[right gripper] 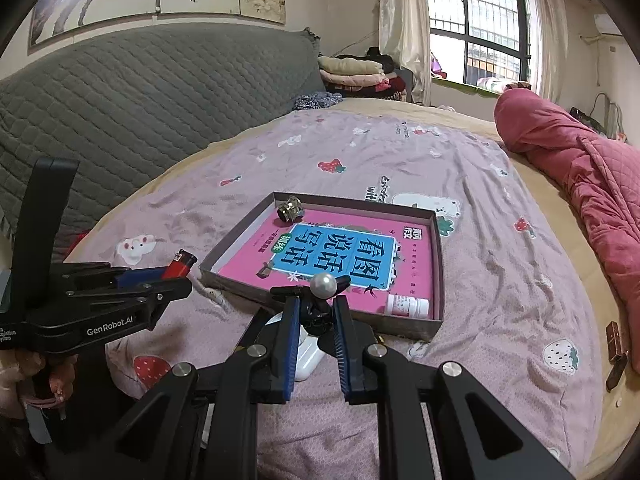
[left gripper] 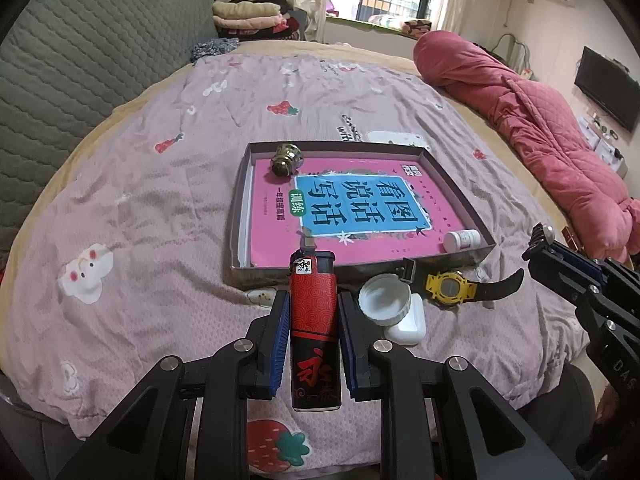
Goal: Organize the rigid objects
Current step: 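Lift and carry lighter with left tool while right tool carries ornament over tray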
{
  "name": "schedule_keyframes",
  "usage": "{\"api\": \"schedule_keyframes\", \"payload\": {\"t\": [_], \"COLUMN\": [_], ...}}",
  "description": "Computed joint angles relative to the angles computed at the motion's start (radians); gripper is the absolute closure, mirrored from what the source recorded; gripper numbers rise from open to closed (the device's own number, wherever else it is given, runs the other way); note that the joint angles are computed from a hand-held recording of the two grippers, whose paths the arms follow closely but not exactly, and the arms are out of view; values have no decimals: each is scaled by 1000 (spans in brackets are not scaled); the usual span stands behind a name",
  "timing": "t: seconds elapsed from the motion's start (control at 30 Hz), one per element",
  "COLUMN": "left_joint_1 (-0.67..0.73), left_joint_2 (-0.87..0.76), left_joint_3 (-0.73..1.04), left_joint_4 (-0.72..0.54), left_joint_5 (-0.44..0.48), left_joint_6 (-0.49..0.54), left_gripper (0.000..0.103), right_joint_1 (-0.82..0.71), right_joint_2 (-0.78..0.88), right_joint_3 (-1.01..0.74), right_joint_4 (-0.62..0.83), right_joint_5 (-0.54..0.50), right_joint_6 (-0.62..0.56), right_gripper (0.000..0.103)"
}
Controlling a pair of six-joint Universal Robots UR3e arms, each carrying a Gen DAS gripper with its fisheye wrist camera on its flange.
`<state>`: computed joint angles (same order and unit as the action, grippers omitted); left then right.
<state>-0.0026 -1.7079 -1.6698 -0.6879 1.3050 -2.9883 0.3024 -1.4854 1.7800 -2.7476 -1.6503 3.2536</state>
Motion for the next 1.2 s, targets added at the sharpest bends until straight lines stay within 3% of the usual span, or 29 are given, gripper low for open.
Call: {"api": "schedule_keyframes", "payload": {"t": [0.73,1.2], "left_joint_1": [-19,-5], "left_joint_2": [-120,-256], "left_joint_3": [177,375], "left_joint_4": [-42,-104], "left_joint_5": [13,22], "left_joint_6": [-26,-49], "left_gripper": [79,79], "right_joint_1": [-12,-30], "right_joint_2": [96,218], "right_joint_3": [-134,-318], "right_joint_4": [11,80], "right_joint_5": [13,33], "right_joint_6": [-9,-17], "right_gripper": [86,86]}}
